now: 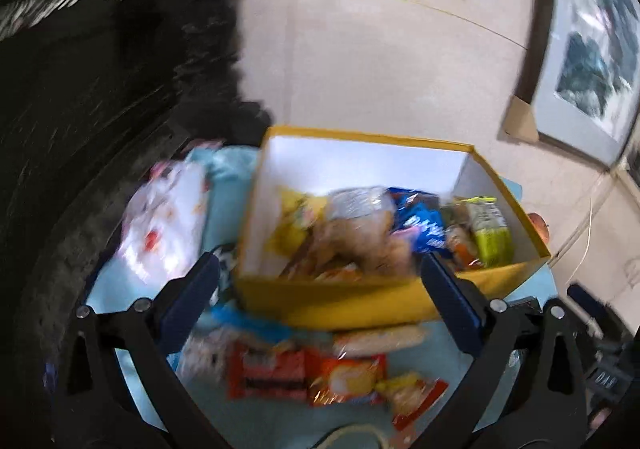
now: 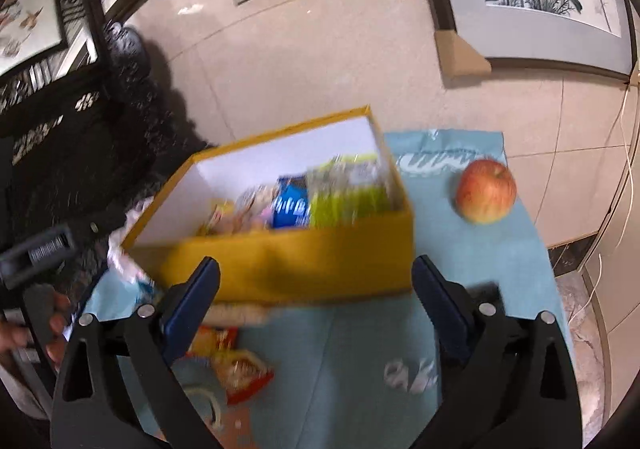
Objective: Organize snacks
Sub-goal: 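Carry both snacks over the yellow box and open both tools inside it, then reach left tool toward the red pack while right tool grasps the yellow-red bag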
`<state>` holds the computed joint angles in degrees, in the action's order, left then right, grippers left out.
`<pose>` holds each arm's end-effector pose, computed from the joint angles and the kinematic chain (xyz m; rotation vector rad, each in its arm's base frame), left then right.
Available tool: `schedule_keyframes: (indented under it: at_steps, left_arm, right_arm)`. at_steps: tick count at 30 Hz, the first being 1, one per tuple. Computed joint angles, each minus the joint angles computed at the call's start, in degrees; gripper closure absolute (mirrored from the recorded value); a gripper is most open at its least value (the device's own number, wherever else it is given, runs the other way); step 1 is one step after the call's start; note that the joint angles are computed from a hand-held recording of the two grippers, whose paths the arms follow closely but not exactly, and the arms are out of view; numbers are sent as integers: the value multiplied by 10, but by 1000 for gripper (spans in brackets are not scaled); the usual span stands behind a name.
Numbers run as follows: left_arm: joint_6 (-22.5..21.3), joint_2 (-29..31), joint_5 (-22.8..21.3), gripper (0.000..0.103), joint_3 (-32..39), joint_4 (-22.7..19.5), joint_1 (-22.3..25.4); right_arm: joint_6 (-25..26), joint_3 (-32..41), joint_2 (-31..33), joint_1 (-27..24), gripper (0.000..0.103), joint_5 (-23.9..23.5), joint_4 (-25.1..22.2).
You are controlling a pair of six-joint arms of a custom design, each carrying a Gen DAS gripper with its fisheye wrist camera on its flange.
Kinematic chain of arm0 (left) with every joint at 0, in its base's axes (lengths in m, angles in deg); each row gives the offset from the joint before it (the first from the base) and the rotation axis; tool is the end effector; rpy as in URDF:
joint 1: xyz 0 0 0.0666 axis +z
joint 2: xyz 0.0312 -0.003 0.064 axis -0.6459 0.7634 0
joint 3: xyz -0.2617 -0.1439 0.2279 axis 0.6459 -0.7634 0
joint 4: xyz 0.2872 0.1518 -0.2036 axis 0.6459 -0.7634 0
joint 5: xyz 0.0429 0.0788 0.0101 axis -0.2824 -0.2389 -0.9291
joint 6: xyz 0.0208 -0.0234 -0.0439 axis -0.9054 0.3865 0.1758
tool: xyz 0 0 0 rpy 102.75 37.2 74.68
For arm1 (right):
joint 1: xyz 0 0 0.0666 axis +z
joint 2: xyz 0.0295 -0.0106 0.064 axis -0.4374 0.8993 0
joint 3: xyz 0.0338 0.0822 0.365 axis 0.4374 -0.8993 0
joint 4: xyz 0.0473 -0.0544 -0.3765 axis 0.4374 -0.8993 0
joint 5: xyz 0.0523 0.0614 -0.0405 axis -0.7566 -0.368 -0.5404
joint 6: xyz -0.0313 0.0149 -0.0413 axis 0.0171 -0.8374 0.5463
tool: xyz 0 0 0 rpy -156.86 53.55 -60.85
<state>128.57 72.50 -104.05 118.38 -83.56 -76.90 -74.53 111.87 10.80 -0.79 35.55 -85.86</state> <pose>0.4706 -0.3209 0.4780 -0.6356 2.1724 0.1470 0.5413 0.2630 0.4945 -0.4653 2.3023 0.5768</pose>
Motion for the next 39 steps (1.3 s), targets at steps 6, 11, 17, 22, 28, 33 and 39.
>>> schedule_keyframes:
  at_steps: [6, 11, 17, 22, 28, 33, 39]
  left_arm:
    - [125, -84, 42, 2, -164, 52, -2]
    - [168, -88, 75, 2, -214, 56, 5]
    - [169, -74, 87, 2, -238, 57, 9]
    - [176, -73, 87, 2, -255, 66, 16]
    - [219, -87, 70, 2, -274, 46, 33]
    - [252, -95, 93, 2, -295, 78, 61]
    - [179, -76, 107, 2, -275, 94, 41]
  right_arm:
    - [5, -58, -21, 13, 6, -6, 5]
    - [17, -71, -18, 16, 6, -6, 1]
    - [33, -72, -11, 23, 6, 3, -7]
    - [46, -79, -10, 31, 6, 16, -9]
    - [55, -81, -7, 38, 6, 20, -15]
    - [63, -84, -8, 42, 6, 17, -16]
    - [59, -78, -4, 40, 6, 14, -26]
